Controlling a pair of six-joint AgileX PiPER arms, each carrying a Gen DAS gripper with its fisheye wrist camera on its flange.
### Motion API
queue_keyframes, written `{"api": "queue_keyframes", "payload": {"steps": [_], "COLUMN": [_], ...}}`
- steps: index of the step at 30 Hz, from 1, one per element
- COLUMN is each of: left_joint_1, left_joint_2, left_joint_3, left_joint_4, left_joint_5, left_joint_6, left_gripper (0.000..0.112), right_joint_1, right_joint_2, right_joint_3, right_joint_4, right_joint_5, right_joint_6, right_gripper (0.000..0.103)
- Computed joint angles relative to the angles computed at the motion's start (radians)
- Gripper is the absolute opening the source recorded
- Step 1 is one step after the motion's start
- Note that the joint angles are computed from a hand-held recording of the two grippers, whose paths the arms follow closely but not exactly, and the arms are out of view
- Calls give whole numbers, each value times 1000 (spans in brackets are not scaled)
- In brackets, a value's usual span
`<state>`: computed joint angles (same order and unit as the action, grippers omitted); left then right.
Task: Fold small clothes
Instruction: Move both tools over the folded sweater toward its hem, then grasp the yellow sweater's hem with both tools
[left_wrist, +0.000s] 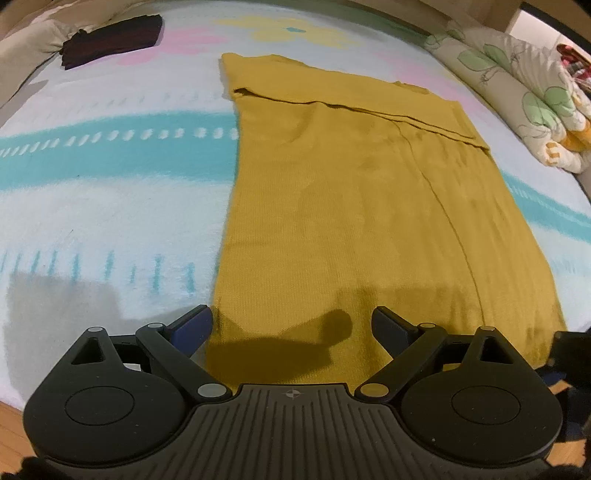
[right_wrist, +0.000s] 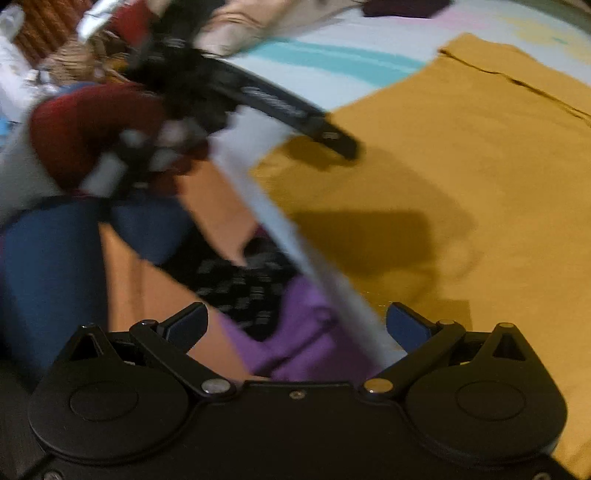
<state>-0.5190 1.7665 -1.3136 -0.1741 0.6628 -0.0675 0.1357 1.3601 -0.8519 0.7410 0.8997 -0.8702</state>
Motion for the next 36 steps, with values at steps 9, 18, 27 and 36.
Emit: {"api": "queue_keyframes", "payload": {"steps": [9, 18, 27, 36], "left_joint_1": [29, 44, 32, 12], "left_joint_2": [-26, -24, -24, -27], "left_joint_3": [37, 46, 58, 77], "left_joint_4": [-15, -35, -32, -13], "left_joint_5": [-17, 1, -6, -29], "left_joint_6": [-2, 4, -8, -37], "left_gripper": [94, 94, 93, 93], "right_joint_1": [-71, -453, -711, -724], "right_joint_2": [-118, -203, -141, -57], "right_joint_3": [47, 106, 93, 85], "right_joint_4": [-204, -262, -145, -64], "right_joint_5": [-219, -198, -45, 11], "right_joint_6": [313, 584, 459, 390], "right_gripper": [103, 103, 103, 103]}}
